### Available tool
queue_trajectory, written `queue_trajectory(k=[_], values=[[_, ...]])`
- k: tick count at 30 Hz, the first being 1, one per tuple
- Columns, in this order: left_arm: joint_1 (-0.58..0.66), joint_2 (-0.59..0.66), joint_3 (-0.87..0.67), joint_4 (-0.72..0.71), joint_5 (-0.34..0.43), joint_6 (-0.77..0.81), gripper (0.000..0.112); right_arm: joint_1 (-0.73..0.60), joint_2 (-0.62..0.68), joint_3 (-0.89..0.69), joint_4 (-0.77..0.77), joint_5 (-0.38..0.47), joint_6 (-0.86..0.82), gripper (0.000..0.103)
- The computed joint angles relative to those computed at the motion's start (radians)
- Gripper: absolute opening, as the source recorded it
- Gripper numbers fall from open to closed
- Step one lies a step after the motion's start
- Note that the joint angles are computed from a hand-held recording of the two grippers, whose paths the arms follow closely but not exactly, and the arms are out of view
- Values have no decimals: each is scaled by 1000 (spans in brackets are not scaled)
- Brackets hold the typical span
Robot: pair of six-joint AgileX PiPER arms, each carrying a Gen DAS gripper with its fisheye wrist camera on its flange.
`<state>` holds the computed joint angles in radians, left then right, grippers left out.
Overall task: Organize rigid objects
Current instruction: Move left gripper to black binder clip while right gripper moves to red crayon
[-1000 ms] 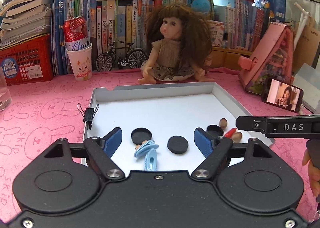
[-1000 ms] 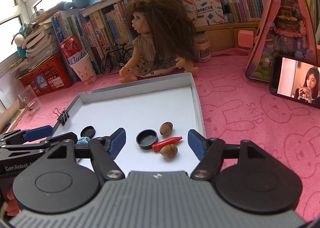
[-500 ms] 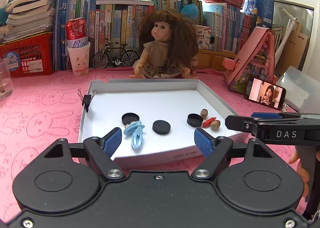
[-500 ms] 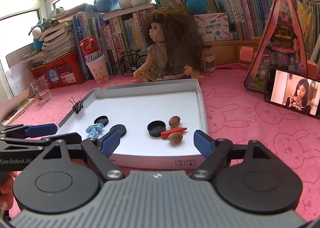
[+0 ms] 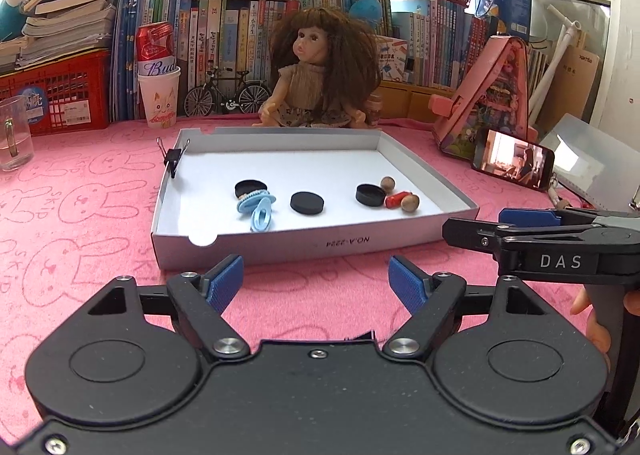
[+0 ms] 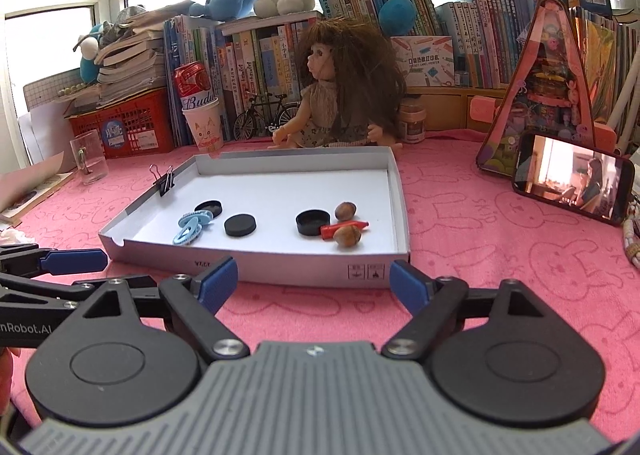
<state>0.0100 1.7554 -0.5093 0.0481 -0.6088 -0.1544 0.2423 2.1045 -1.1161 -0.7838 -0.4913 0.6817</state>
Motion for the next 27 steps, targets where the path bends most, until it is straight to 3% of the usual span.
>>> queue_trajectory(k=[11,20,27], values=[[32,-12,87,75,-45,-54,77,6,-30,172,196,-110,-270,91],[59,-23,129,182,-94,-138,56,-4,-21,268,248,-229,-342,91],[74,-43,164,248,-135,-181,51,-5,-15,292,250,-253,-349,91]])
